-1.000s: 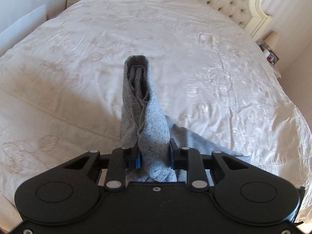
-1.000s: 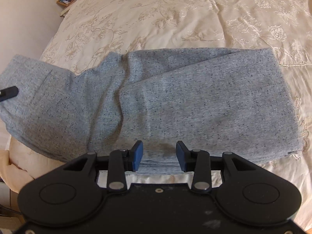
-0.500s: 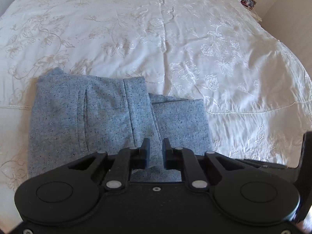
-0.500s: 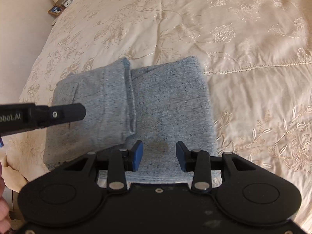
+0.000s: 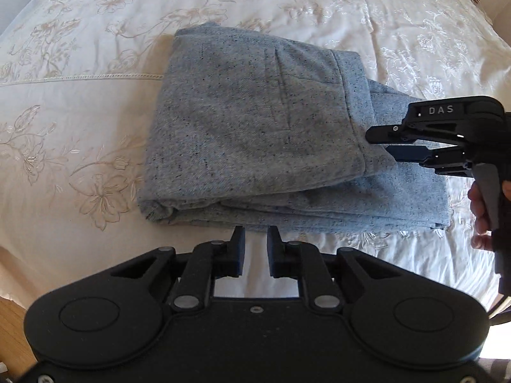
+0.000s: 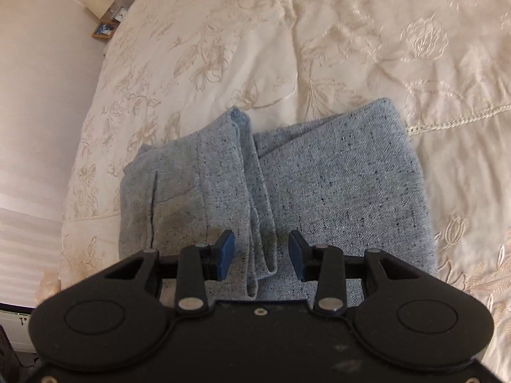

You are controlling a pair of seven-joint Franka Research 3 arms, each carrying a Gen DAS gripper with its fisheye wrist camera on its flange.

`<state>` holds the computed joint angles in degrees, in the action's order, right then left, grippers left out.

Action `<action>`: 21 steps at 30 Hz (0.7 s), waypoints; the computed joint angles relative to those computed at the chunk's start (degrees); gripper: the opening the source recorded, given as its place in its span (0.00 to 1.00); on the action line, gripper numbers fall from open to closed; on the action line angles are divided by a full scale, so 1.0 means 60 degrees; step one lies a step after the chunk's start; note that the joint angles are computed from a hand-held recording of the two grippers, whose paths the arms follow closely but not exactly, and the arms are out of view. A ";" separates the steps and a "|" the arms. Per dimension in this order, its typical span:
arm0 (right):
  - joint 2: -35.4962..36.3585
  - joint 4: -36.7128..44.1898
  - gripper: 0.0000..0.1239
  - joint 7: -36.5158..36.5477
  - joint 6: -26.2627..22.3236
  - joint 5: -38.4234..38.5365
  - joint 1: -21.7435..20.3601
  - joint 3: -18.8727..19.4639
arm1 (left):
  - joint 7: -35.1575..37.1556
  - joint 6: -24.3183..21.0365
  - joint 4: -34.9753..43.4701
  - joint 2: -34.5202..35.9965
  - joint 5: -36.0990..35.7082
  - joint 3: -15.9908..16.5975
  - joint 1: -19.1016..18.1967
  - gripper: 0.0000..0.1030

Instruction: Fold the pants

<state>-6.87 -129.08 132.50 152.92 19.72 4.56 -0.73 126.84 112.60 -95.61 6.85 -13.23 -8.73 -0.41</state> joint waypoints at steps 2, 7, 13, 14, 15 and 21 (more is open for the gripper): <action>0.0327 0.0194 0.34 -0.0391 -0.0102 0.0654 0.0111 -0.0083 | 0.0224 0.0109 -0.0063 -0.0065 -0.0071 0.0020 0.0049 0.20; 0.0553 0.0218 0.35 -0.0567 0.0269 0.1283 0.0225 -0.0034 | 0.0786 0.0217 -0.0223 -0.0174 -0.0298 0.0031 0.0093 0.20; 0.0666 0.0227 0.31 -0.0960 0.0278 0.3470 0.0327 -0.0127 | 0.1992 0.0278 -0.0678 -0.0509 -0.1015 0.0004 0.0057 0.20; 0.0638 0.0203 0.27 -0.0653 0.0312 0.3368 0.0305 -0.0105 | 0.2250 0.0343 -0.0828 -0.0601 -0.1117 -0.0008 0.0017 0.20; 0.0582 0.0174 0.07 -0.0318 0.0434 0.2986 0.0287 -0.0057 | 0.2514 0.0439 -0.1004 -0.0708 -0.1211 -0.0010 -0.0024 0.20; 0.0447 0.1223 0.08 0.0071 -0.0165 0.0872 0.0223 0.0033 | 0.3077 0.1092 -0.1710 -0.1098 -0.1894 0.0004 -0.0368 0.23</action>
<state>-4.18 -121.75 132.93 151.93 24.96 5.90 -0.53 145.31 119.15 -105.87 0.26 -24.59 -8.71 -2.62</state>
